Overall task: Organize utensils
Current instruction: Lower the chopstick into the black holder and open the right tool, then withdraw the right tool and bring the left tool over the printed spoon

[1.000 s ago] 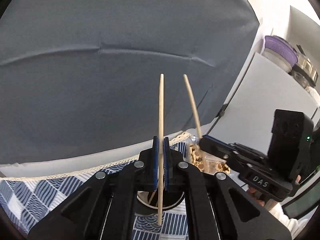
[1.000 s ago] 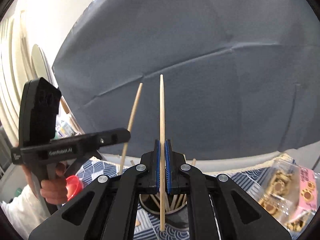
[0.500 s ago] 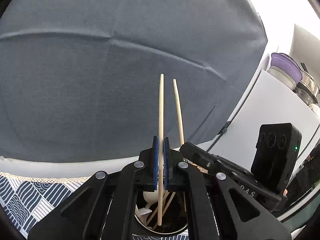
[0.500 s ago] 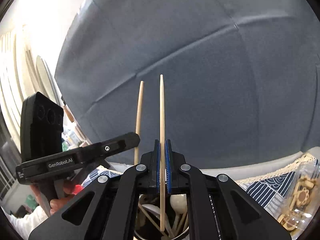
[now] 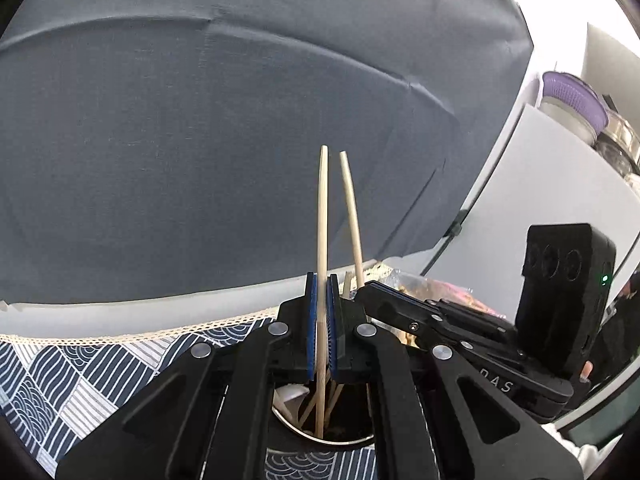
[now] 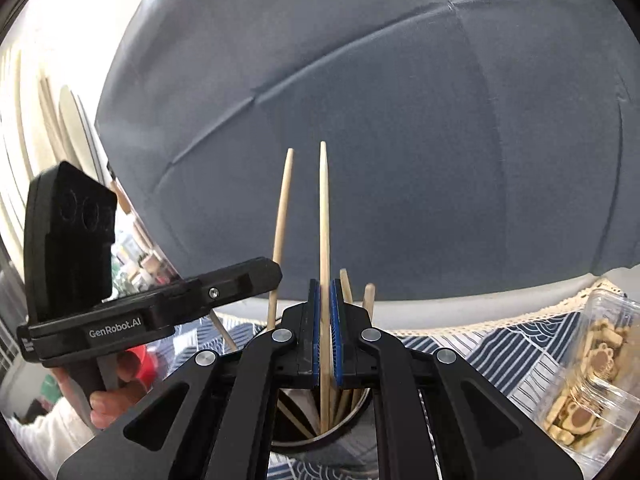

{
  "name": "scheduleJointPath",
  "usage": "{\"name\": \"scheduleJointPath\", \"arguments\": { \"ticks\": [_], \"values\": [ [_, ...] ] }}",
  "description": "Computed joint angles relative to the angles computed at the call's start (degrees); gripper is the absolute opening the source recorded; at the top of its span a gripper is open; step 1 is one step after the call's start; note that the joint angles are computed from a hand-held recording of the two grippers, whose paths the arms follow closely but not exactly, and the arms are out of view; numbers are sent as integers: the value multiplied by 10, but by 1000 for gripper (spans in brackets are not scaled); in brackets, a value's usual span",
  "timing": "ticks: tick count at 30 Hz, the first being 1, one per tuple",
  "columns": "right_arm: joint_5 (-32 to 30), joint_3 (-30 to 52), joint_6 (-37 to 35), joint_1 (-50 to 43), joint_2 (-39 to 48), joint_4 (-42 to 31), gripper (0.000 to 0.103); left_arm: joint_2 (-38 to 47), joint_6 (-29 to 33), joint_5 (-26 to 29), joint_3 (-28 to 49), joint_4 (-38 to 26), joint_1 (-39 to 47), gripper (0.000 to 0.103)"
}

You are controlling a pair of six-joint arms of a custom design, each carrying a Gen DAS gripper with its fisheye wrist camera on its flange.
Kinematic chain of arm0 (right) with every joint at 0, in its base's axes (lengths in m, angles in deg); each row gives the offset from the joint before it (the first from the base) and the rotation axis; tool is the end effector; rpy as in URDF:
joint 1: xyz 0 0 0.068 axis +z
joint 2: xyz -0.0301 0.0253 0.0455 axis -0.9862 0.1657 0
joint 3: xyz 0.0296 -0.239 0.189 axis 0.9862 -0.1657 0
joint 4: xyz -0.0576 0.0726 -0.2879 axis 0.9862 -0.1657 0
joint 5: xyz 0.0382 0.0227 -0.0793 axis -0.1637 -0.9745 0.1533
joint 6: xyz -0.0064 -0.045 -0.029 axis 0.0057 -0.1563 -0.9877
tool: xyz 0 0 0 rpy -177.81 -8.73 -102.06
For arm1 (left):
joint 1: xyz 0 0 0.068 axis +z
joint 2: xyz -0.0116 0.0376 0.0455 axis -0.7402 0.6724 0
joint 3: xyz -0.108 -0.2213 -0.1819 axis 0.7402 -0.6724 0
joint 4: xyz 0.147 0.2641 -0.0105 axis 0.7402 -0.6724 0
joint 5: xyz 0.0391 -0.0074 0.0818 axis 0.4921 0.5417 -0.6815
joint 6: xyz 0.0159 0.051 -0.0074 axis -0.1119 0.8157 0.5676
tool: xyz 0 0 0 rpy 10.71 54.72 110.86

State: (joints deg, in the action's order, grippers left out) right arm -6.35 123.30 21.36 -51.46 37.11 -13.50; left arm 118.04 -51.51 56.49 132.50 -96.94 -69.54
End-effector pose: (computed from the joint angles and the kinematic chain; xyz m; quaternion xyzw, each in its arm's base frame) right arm 0.2957 0.1671 0.3981 -0.0590 0.8462 0.2654 0.4583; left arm 0.3176 -0.1385 0.4084 0.1599 0.8667 -0.2526 0.3993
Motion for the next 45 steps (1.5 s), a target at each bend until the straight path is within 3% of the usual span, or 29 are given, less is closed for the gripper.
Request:
{"name": "scheduleJointPath", "arguments": {
  "ticks": [16,19,21,23,30,35,45],
  "values": [
    [77,17,-18,48,-28,-96,8,-11,64,-19,16,-65,-1,5],
    [97,26,-14,56,-37,-118,9,-19,70,-20,19,-80,0,18],
    [118,30,-9,65,-47,-132,16,-28,77,-24,23,-93,1,33],
    [149,35,-3,81,-60,-149,31,-38,85,-29,26,-108,3,39],
    [240,67,39,148,-87,-224,55,-85,102,-56,21,-151,11,73],
    [322,109,98,222,-84,-300,87,-128,124,-50,12,-195,29,96],
    [446,189,231,360,-46,-430,88,-208,183,-5,-9,-275,123,97]
  ]
}}
